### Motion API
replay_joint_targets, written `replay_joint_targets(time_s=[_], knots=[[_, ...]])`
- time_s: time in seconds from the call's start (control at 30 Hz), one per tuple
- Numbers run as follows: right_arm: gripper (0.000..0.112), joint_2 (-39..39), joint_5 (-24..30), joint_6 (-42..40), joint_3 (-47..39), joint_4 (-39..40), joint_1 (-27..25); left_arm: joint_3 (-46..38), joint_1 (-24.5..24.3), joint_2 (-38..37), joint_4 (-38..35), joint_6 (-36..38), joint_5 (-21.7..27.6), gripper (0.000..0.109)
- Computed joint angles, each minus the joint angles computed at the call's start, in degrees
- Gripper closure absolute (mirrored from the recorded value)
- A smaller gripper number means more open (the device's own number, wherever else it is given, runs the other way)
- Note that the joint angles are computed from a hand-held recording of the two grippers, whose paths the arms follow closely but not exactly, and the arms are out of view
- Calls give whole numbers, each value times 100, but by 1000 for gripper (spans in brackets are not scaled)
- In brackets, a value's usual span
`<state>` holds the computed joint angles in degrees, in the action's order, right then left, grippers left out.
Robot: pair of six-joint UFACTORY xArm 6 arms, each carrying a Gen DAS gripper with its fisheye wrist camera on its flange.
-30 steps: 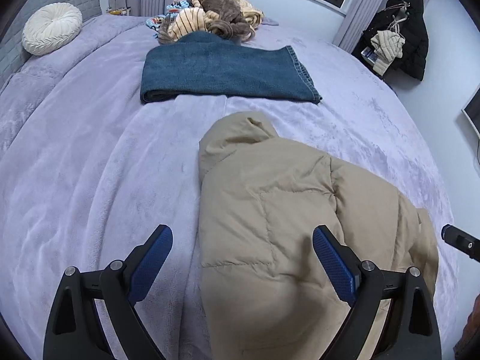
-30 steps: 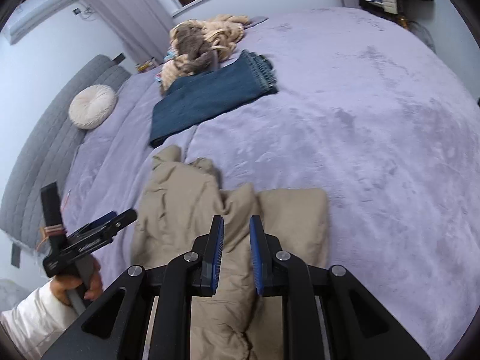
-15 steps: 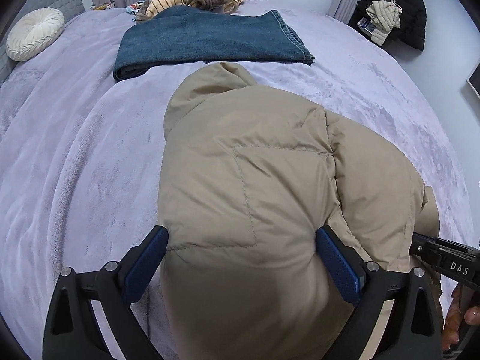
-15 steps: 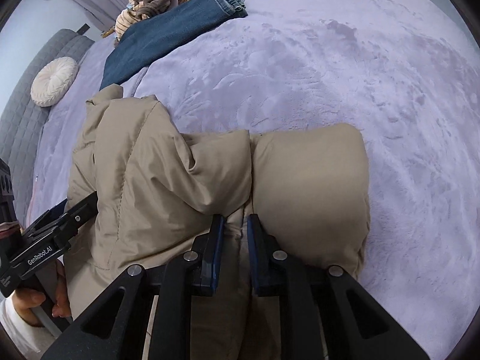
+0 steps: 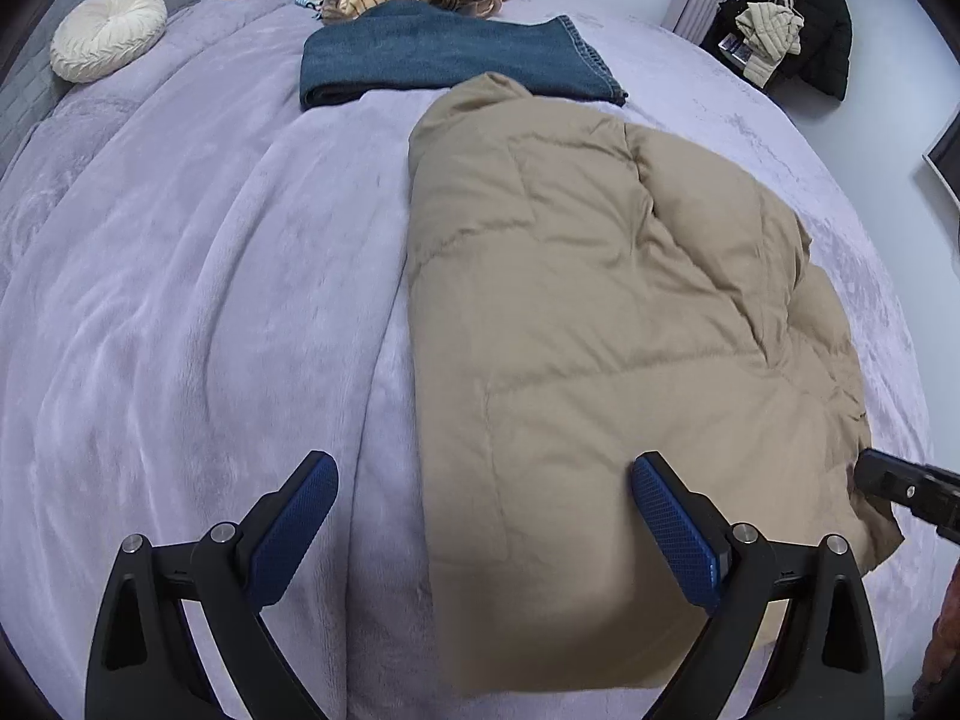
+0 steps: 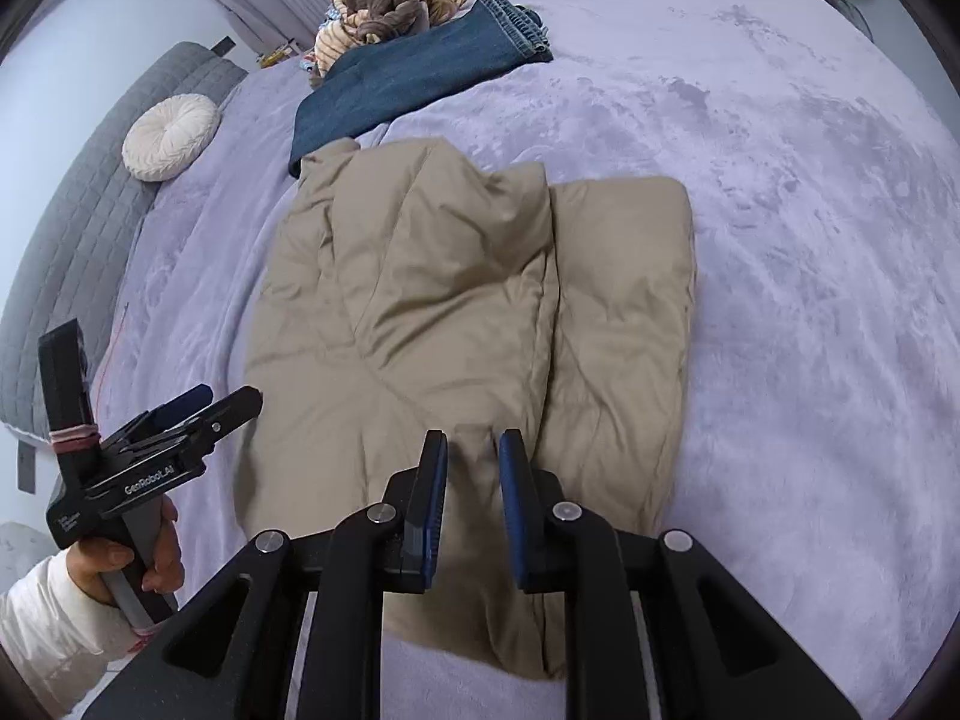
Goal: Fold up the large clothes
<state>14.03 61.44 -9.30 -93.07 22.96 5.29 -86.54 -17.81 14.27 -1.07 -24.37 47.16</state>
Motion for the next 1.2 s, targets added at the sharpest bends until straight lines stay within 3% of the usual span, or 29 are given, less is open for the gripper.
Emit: replay_joint_targets(time_s=[0.2,0.47,0.8,1.2], knots=[[93,-397,23,311,873,-413,81,315,-79,-192,-286,139,149,9],[92,-439,116,806,851,-674,187,337,-173,-509,-287,220,574,9],[82,-913,218,1364,1077,-940,338,546,-228,-953,-520,469,812,9],[72,-1464,463,1306,1453,-878,439,860,-465,-1513,386,-392,951,6]])
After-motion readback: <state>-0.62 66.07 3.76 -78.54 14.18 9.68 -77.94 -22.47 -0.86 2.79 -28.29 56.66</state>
